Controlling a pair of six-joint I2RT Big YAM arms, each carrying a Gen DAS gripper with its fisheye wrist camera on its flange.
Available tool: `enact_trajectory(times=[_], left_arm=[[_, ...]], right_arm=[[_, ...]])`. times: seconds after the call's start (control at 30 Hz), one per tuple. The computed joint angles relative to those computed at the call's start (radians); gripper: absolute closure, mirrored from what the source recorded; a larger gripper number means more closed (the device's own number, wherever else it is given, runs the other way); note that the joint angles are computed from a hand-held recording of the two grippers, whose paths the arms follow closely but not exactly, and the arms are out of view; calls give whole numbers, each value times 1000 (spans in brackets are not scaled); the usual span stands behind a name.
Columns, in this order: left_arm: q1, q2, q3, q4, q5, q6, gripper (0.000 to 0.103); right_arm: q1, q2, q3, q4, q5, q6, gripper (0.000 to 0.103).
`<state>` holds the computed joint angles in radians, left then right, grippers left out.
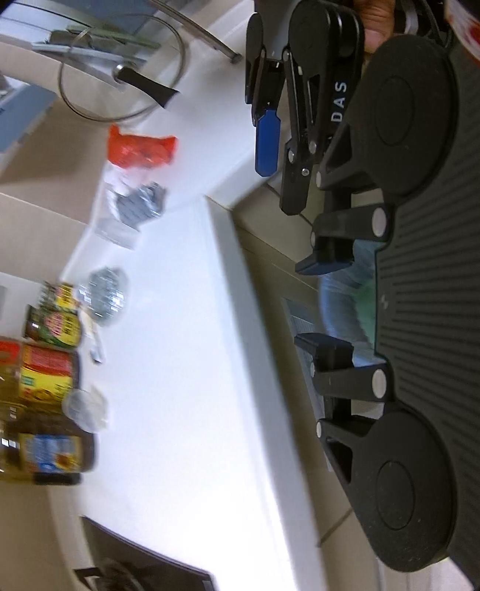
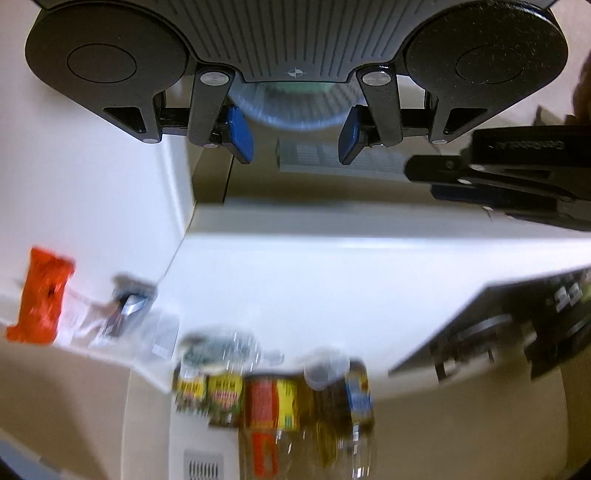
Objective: Collect trash
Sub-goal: 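Move both open tools back up to the counter, then grasp the foil packet with the left tool while the right grasps the red bag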
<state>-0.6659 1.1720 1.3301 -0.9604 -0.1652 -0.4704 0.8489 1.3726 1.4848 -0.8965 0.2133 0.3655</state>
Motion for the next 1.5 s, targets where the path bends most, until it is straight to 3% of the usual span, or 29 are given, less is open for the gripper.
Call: enact_trajectory(times=[0.13,0.23,0.47,0.83,1.17,1.33,1.5], left_arm=[[1,36,55,34,-12,21,69],[1,75,98,62,-10,32,68],[-13,196,221,113,-8,67,63],[-24,431,497,81,9,134,51],[-25,668,784,-22,8,168,51],[-36,790,948,-105,-2,241,51],[-50,913,1128,-207,-65,323,51]], right_arm=[[-16,-30,5,39,34,-10,49],[-48,-46,11,50,57,-21,40],[-165,-87,-18,65,65,-29,36],[-379,-57,6,110,23,-10,26],[-519,70,98,162,-94,-50,25],[-559,97,104,179,-140,-50,25],[-581,110,97,202,-172,-36,25]])
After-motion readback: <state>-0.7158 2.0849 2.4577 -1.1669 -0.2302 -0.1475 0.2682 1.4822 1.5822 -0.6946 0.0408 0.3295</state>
